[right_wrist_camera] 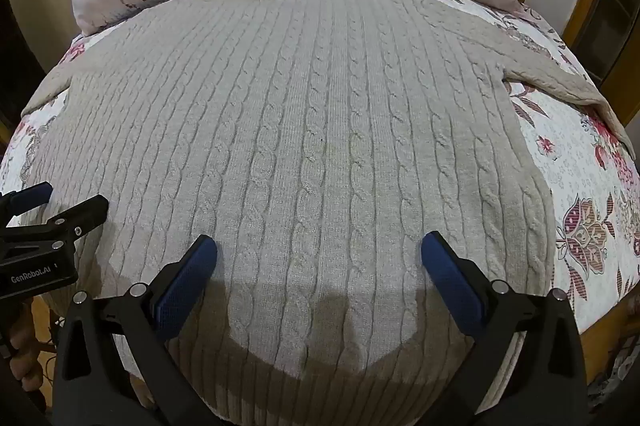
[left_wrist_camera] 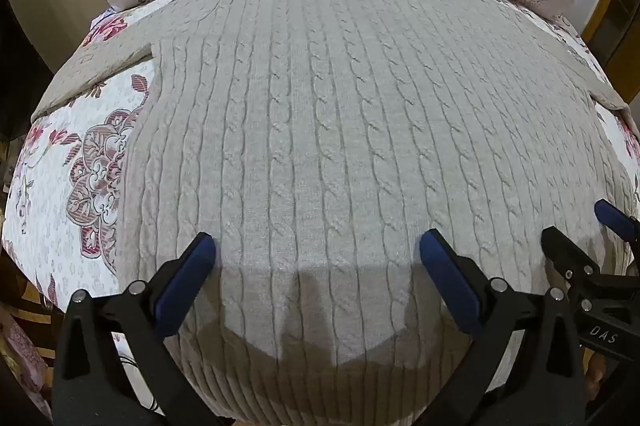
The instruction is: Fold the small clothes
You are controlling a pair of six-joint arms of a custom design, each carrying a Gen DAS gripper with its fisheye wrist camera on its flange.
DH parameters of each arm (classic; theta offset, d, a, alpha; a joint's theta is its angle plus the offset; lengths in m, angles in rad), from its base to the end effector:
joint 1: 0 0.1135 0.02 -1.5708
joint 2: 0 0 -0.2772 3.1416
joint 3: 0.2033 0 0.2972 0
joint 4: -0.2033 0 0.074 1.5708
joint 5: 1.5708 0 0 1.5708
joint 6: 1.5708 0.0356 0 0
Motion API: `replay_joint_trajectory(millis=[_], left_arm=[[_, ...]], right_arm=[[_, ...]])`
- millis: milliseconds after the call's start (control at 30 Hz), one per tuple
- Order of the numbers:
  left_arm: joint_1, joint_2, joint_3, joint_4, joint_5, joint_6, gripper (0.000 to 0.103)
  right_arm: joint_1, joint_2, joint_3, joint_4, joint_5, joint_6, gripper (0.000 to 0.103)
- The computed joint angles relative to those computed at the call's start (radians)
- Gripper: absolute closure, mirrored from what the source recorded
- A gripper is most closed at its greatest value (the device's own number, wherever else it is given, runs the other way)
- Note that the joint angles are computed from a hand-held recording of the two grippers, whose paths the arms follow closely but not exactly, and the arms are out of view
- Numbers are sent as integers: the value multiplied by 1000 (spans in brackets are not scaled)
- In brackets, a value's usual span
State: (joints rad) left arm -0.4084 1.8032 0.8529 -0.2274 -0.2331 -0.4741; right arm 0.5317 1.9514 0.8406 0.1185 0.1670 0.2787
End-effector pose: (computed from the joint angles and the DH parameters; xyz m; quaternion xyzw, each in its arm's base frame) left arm 0.3185 -0.1289 0.0810 -0.0547 0.9728 0.0203 0.2241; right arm 0.3181 0.1803 0.0453 -0.0969 0.9505 0.0386 0.2927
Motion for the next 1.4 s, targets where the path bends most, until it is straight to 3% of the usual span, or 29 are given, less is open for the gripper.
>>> replay_joint_trajectory(millis=[1400], left_arm=[[-1, 0, -1, 3, -4, 0, 2]], right_arm=[[7, -18, 0, -13, 3, -3, 1]])
